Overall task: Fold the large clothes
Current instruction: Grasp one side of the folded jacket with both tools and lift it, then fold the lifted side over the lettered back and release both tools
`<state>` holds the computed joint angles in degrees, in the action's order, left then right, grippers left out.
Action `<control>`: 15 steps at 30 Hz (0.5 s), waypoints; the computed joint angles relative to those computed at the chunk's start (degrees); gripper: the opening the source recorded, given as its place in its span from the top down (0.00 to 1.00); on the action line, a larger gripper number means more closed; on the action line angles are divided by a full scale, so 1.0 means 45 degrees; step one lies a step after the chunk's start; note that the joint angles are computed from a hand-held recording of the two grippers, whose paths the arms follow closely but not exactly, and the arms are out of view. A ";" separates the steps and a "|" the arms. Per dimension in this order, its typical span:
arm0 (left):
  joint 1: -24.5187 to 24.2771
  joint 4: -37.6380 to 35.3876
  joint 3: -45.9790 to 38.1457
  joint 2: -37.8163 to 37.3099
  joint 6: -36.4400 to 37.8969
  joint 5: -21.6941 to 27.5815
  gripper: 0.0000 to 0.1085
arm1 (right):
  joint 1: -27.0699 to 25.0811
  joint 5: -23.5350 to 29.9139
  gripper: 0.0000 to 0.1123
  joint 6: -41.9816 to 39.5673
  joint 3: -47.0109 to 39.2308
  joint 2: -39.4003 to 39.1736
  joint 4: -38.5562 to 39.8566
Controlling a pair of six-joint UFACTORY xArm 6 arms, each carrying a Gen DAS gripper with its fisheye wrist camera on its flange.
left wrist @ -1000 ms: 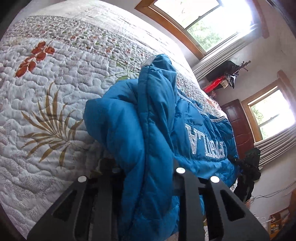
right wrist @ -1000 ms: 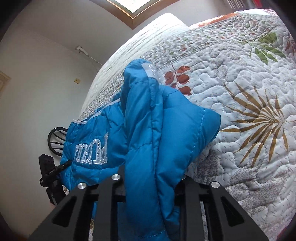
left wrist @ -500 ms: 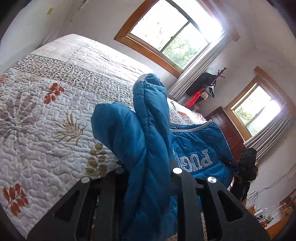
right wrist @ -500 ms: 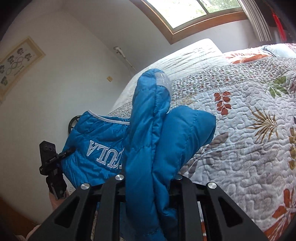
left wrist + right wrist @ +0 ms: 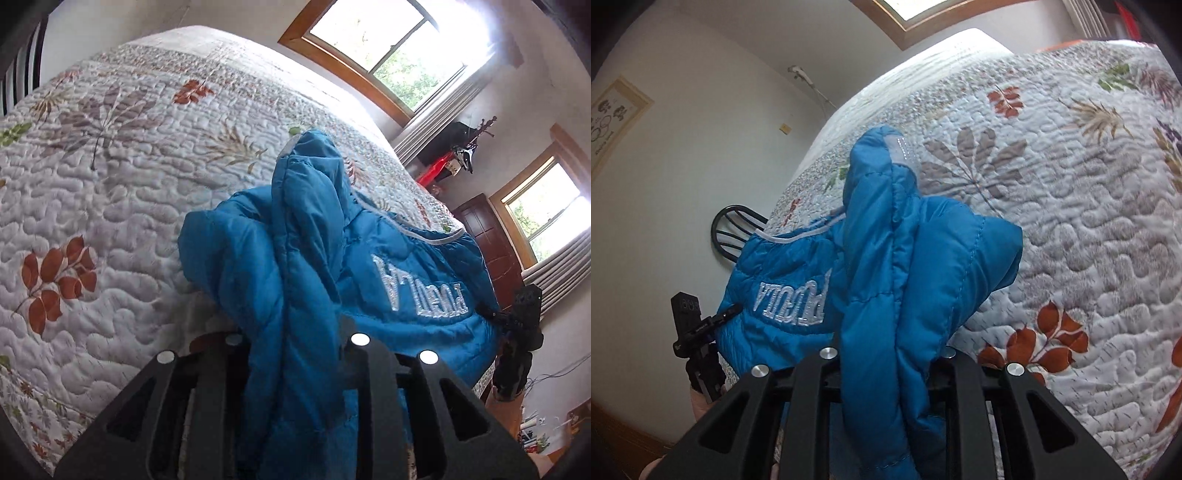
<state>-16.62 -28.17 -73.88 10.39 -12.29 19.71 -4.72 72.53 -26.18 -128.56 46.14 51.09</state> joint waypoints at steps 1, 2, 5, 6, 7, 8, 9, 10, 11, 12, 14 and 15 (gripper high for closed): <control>0.0036 -0.0893 0.0053 0.0117 0.0646 0.0001 0.74 | -0.0080 0.0249 0.80 0.0225 -0.0380 0.0470 0.0175; 0.0037 -0.1784 0.0174 0.0184 0.1331 -0.0102 0.71 | -0.0194 0.0524 0.79 0.0297 -0.0645 0.0852 0.0543; -0.0086 -0.2609 0.0511 0.0254 0.2245 -0.0697 0.66 | -0.0363 0.0595 0.77 -0.0007 -0.0321 0.1005 0.1384; -0.0139 -0.2562 0.0588 0.0230 0.2160 -0.0818 0.65 | -0.0327 0.0340 0.76 -0.0250 0.0110 0.0761 0.1412; -0.0164 -0.2269 0.0626 0.0229 0.1979 -0.0911 0.65 | -0.0299 0.0162 0.76 -0.0401 0.0413 0.0585 0.1407; -0.0188 -0.1836 0.0667 0.0212 0.1700 -0.0990 0.64 | -0.0291 0.0127 0.75 -0.0426 0.0488 0.0551 0.1396; -0.0177 -0.1448 0.0664 0.0224 0.1364 -0.1000 0.62 | -0.0301 0.0211 0.74 -0.0354 0.0366 0.0632 0.1395; -0.0168 -0.1221 0.0634 0.0236 0.1165 -0.0975 0.61 | -0.0328 0.0333 0.73 -0.0238 0.0188 0.0761 0.1416; -0.0172 -0.0930 0.0637 0.0216 0.0898 -0.0971 0.59 | -0.0349 0.0378 0.71 -0.0157 0.0138 0.0815 0.1444; -0.0176 -0.0647 0.0707 0.0133 0.0544 -0.0976 0.56 | -0.0354 0.0359 0.67 -0.0194 0.0176 0.0788 0.1399; -0.0109 -0.0216 0.0801 -0.0063 -0.0092 -0.0795 0.51 | -0.0354 0.0054 0.59 -0.0214 0.0642 0.0392 0.1133; -0.0061 0.0388 0.0936 -0.0236 -0.0823 -0.0723 0.45 | -0.0347 -0.0204 0.56 -0.0270 0.1029 0.0066 0.0965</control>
